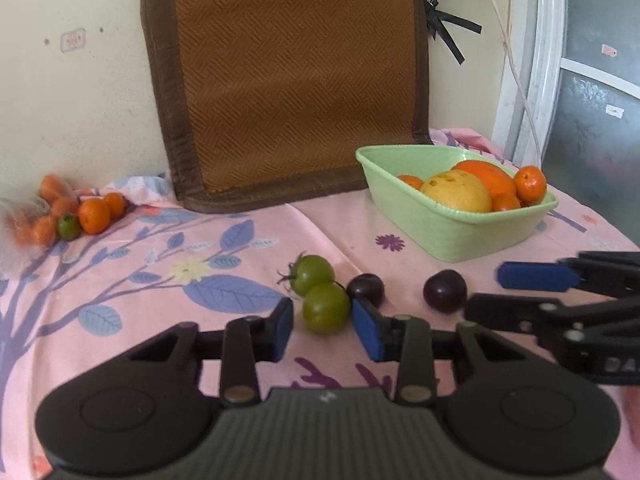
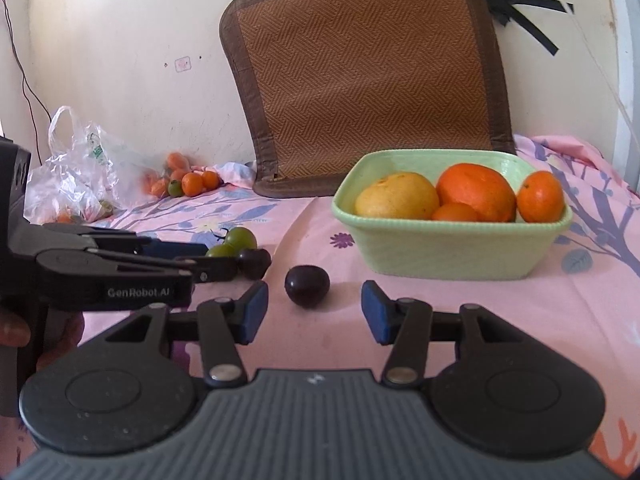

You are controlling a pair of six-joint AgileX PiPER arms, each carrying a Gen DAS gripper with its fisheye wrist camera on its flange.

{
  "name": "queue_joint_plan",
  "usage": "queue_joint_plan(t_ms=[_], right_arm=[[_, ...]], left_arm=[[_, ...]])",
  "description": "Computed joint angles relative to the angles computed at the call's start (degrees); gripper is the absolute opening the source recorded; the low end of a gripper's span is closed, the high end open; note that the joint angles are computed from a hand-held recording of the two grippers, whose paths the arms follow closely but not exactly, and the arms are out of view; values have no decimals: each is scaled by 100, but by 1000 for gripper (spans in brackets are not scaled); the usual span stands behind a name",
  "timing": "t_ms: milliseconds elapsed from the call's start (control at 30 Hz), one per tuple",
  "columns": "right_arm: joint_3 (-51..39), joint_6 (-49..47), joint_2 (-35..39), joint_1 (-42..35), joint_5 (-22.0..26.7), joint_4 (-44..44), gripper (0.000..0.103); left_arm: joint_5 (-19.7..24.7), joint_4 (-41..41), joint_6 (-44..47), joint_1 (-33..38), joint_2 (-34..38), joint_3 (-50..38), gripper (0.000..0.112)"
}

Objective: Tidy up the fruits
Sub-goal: 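Move the left gripper to a green tomato while the right gripper reaches a dark purple tomato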

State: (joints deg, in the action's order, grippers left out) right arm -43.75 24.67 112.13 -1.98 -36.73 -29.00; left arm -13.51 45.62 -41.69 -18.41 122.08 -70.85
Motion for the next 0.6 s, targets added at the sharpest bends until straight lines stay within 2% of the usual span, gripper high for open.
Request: queue_joint_plan(t_ms=[133,167,233,267,367,433,500,600], right_arm=[[-649,531,228,148,729,-450,47],[-813,754,289,178,890,-669,44],[-940,679,350,249,1025,-606,32],[-931,602,343,269,1045,-546,31],[-511,339,152,216,711,-336,31],[-28,551,-77,74,337,-611,31],[611,-4,-331,59,-99,-302,31],[1489,-987,-621,119,-697,377,31]], left_arm=[[-42,257,-253,21,15,-4,28],[-88,307,-316,42,7,21,28],[-227,231,-292,83,-61,171,28],[-307,58,-180,97,-129,310,28],[-620,-520,188,106,-494,1010,28],[-972,-901,540,75,-851,1671,28],[-1316,-1449,1140,-46,-1206,2333,28],[-1497,-2634,2263,-419,-1576,2990,28]])
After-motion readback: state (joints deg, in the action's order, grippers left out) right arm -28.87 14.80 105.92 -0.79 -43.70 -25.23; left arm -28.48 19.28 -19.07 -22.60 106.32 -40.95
